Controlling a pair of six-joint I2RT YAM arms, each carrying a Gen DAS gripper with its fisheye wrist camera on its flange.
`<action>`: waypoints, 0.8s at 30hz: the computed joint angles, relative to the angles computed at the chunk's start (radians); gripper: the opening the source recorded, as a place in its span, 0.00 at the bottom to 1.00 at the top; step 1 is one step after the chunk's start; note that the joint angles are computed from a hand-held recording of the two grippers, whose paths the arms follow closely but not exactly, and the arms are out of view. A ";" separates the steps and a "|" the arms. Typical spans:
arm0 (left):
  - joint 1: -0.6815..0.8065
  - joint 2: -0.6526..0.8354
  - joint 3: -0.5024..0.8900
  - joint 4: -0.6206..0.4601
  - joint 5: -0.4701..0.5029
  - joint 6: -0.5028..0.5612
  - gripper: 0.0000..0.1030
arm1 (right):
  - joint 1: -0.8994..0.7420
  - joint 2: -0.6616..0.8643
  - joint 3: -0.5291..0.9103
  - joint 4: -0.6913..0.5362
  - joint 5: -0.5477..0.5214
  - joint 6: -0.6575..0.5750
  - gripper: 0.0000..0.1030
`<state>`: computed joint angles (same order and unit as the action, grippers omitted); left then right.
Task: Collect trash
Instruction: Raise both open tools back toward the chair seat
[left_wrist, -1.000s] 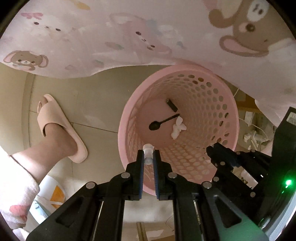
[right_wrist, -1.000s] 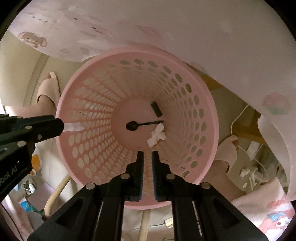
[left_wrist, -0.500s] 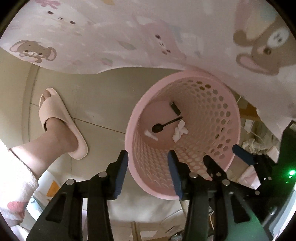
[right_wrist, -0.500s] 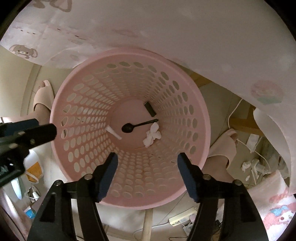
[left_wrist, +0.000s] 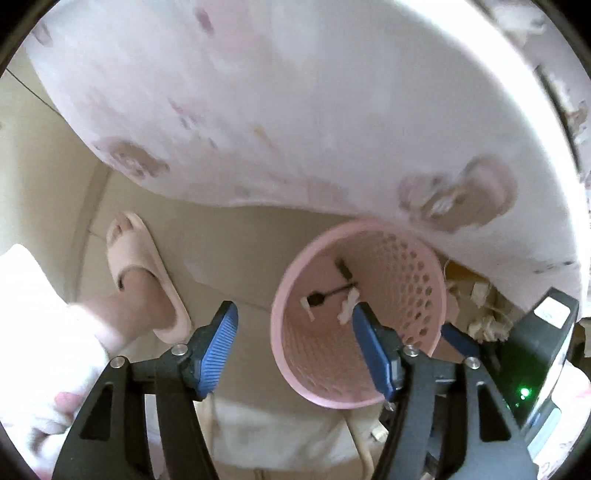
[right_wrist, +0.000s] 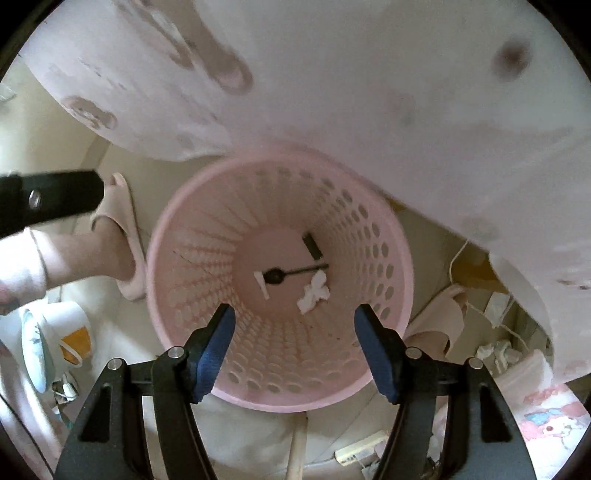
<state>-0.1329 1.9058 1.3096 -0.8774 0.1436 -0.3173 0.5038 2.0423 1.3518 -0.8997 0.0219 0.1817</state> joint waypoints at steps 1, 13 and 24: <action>0.002 -0.025 -0.001 0.005 -0.022 0.006 0.64 | 0.003 -0.022 -0.001 0.001 0.007 0.001 0.67; -0.010 -0.220 -0.026 0.117 -0.171 0.080 0.74 | -0.016 -0.259 0.012 0.007 0.012 -0.045 0.72; -0.046 -0.287 0.069 0.222 -0.365 0.144 0.86 | -0.112 -0.411 0.107 0.040 -0.021 -0.111 0.72</action>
